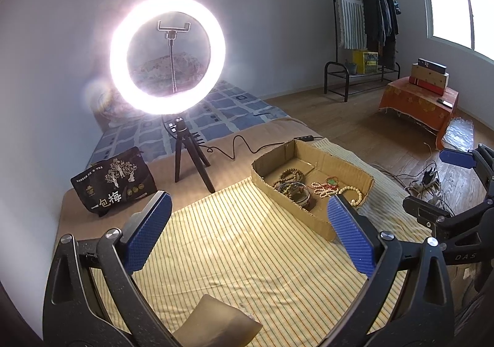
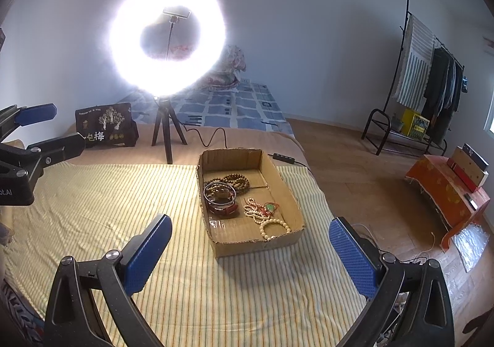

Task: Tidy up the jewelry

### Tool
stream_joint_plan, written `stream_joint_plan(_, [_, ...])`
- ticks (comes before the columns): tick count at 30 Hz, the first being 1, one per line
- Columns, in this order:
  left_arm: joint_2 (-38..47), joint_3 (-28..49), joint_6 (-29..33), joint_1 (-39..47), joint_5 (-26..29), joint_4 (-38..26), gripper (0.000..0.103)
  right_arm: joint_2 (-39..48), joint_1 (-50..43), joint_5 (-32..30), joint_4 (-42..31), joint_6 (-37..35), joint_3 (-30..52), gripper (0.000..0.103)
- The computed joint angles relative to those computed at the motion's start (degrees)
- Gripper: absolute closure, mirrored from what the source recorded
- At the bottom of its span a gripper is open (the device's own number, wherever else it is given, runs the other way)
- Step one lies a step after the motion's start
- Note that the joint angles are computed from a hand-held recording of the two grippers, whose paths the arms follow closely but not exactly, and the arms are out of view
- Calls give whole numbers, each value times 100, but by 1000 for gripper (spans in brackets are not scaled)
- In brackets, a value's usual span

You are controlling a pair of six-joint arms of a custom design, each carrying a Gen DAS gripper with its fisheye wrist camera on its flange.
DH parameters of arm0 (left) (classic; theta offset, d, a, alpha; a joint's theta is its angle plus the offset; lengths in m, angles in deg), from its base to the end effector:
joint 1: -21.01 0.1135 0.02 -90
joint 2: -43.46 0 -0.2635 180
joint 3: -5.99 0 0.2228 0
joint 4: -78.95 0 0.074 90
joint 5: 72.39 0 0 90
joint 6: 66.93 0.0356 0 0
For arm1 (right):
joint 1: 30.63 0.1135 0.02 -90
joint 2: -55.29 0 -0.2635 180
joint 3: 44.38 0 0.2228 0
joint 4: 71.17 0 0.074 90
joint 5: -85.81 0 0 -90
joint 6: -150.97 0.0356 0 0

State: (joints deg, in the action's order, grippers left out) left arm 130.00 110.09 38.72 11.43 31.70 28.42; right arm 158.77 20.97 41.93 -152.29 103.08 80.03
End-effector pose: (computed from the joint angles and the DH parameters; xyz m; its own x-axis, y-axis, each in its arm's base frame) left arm 0.3018 -0.0597 0.3847 -0.4188 0.3360 -0.8436 0.4941 0.8638 0.0987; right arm 0.2304 0.2494 0.3637 -0.6148 -0.0274 -0.7882 0.1235 0.9837 -0.1306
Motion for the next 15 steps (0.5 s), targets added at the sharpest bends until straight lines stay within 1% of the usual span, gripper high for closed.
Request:
stream_joint_plan(6, [-14, -108, 10, 10, -38, 136, 1, -7, -27, -42, 34, 31, -46, 0])
stream_joint_plan(15, [-41, -163, 85, -6, -112, 133, 1, 13, 9, -40, 4, 4, -46, 0])
